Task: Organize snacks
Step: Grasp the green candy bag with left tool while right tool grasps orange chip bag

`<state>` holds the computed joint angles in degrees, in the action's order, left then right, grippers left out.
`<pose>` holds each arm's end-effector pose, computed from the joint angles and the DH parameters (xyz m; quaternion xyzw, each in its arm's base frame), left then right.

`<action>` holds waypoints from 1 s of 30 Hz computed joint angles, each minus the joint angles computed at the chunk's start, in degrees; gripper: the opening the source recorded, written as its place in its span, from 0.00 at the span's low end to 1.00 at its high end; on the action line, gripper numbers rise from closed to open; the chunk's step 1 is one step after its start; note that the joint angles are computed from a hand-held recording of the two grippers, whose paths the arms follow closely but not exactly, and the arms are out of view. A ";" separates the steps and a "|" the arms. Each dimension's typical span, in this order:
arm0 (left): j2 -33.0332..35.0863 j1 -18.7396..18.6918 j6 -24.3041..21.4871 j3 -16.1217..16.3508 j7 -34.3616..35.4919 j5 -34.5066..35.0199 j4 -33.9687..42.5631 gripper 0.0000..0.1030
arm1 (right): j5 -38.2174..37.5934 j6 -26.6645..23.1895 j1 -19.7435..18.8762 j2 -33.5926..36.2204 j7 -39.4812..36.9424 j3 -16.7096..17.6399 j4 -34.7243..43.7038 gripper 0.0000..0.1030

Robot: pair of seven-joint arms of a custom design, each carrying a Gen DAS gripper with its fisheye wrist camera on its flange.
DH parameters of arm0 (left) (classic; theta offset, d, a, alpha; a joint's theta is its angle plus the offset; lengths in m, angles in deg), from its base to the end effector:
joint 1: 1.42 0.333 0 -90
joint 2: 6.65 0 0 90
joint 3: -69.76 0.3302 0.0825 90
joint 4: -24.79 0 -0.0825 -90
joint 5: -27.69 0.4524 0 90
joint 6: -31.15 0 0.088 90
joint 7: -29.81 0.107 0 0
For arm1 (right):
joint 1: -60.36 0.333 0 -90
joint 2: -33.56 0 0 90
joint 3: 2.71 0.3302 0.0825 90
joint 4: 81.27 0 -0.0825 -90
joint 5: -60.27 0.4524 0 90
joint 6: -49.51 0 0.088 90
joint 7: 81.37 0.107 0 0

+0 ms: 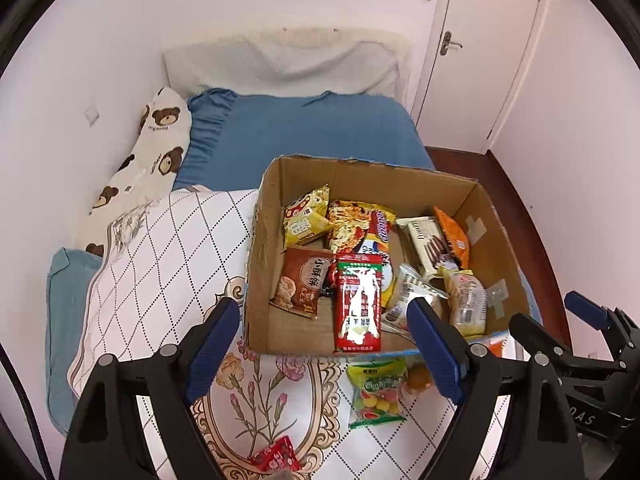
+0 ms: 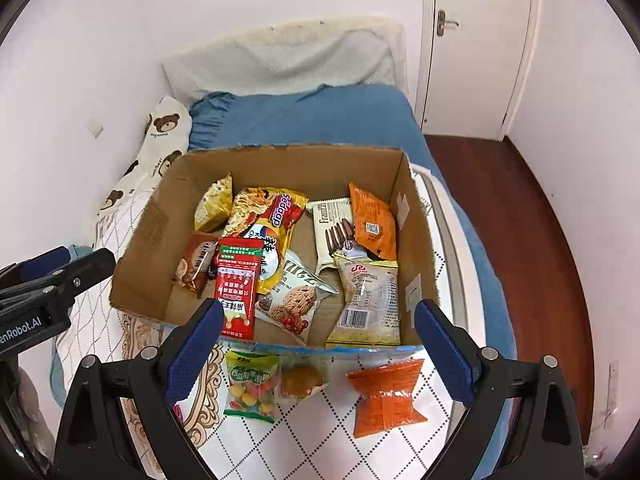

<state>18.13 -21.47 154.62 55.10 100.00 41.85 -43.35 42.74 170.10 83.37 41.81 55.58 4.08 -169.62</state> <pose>0.6868 -0.4045 0.6186 -0.5755 0.7694 -0.2343 0.1479 0.6276 0.3364 0.6185 -0.6118 0.7514 -0.1593 0.1891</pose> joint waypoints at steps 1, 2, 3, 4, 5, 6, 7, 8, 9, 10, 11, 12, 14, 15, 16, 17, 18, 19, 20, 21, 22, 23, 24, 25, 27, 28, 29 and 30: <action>-1.29 0.09 0.86 -0.07 -0.17 0.02 -1.58 0.83 | -0.75 0.16 0.21 -0.71 0.58 0.01 -0.51 0.95; -2.29 0.26 1.59 -0.16 -0.22 -0.05 -2.84 0.83 | -1.30 0.36 0.36 -1.43 1.04 0.06 -1.03 0.95; -3.17 0.30 2.24 -0.20 -0.34 0.12 -3.92 0.83 | -1.67 0.52 0.50 -1.92 1.35 0.15 -1.33 0.95; -4.16 0.34 2.85 -0.29 -0.44 0.22 -5.05 0.83 | -1.94 0.75 0.61 -2.63 1.73 0.24 -1.81 0.95; -4.91 0.43 3.41 -0.41 -0.54 0.16 -5.88 0.83 | -2.07 1.07 0.68 -3.22 2.04 0.34 -2.23 0.95; -5.67 0.51 4.05 -0.51 -0.62 0.13 -6.76 0.83 | -2.15 1.39 0.77 -3.89 2.27 0.46 -2.69 0.95; -6.47 0.52 4.66 -0.56 -0.79 0.28 -7.65 0.83 | -2.22 1.50 0.83 -4.49 2.49 0.56 -3.08 0.95; -7.15 0.48 5.16 -0.55 -1.11 0.59 -8.42 0.83 | -2.13 1.88 0.84 -5.05 2.70 0.62 -3.55 0.95; -7.95 0.47 5.71 -0.56 -1.52 0.80 -9.43 0.83 | -1.71 2.53 0.77 -5.77 2.75 0.65 -4.29 0.95; -8.28 0.55 5.90 -0.64 -1.64 0.69 -9.85 0.83 | -0.68 3.72 0.60 -6.70 2.49 0.64 -5.49 0.95; -8.71 0.63 6.00 -0.78 -1.77 0.43 -10.47 0.83 | 0.60 5.04 0.38 -7.60 2.21 0.57 -6.83 0.95; -9.11 0.71 5.93 -0.92 -1.92 0.03 -11.24 0.83 | 1.62 5.67 0.19 -8.75 2.19 0.50 -8.47 0.95; -9.09 0.69 5.35 -1.10 -2.12 -0.33 -11.96 0.83 | 3.02 6.26 -0.09 -10.04 1.64 0.40 -10.70 0.88; -8.98 0.57 4.60 -1.16 -2.45 -0.42 -12.49 0.83 | 4.70 6.38 -0.28 -10.75 0.86 0.21 -12.08 0.76; -9.11 0.59 4.29 -1.27 -2.71 -0.82 -13.39 0.83 | 6.87 6.74 -0.52 -11.57 0.09 -0.09 -13.85 0.72; -8.80 0.63 3.78 -1.44 -2.84 -1.45 -13.85 0.83 | 8.64 7.64 -0.75 -12.46 -0.62 -0.38 -15.87 0.65; -8.09 0.53 2.63 -1.60 -3.03 -1.97 -13.88 0.83 | 9.61 8.07 -0.94 -13.01 -0.93 -0.57 -17.34 0.60; -7.55 0.39 1.82 -1.71 -3.06 -2.13 -13.88 0.83 | 10.59 8.37 -1.16 -13.48 -1.00 -0.80 -18.91 0.60; -6.50 0.23 0.60 -1.92 -2.75 -2.53 -13.45 0.83 | 11.66 8.33 -1.42 -13.98 -0.91 -1.08 -20.55 0.60; -5.43 0.03 -0.50 -2.11 -2.38 -2.82 -12.95 0.83 | 12.72 8.49 -1.68 -14.29 -0.92 -1.38 -21.96 0.60; -3.86 -0.23 -2.29 -2.39 -1.73 -3.32 -11.87 0.83 | 13.20 8.26 -1.92 -14.33 -0.94 -1.57 -22.77 0.60; -1.95 -0.35 -4.36 -2.71 -0.99 -4.32 -10.22 0.83 | 13.66 7.02 -2.18 -13.93 -1.25 -1.79 -23.19 0.61; -0.36 -0.27 -5.73 -3.06 -0.40 -5.68 -9.05 0.83 | 14.78 6.28 -2.36 -13.47 -2.31 -2.03 -23.43 0.66; 1.81 -0.33 -7.93 -3.40 0.01 -7.13 -7.26 0.83 | 15.86 6.13 -2.58 -12.99 -3.47 -2.24 -23.94 0.70; 6.03 -0.49 -12.26 -3.94 0.57 -9.71 -3.16 0.83 | 15.10 4.94 -2.93 -11.71 -4.92 -2.12 -24.02 0.76; 7.94 -0.87 -14.04 -3.86 0.52 -10.12 -1.05 0.83 | 15.31 4.23 -3.09 -10.95 -5.68 -2.09 -23.75 0.76; 9.19 -1.07 -14.86 -3.85 0.60 -10.54 0.11 0.83 | 15.80 4.06 -3.30 -10.23 -6.36 -2.10 -23.56 0.76; 10.91 -1.64 -16.24 -3.62 0.60 -10.32 2.05 0.83 | 16.75 4.18 -3.51 -9.46 -7.59 -2.13 -23.61 0.76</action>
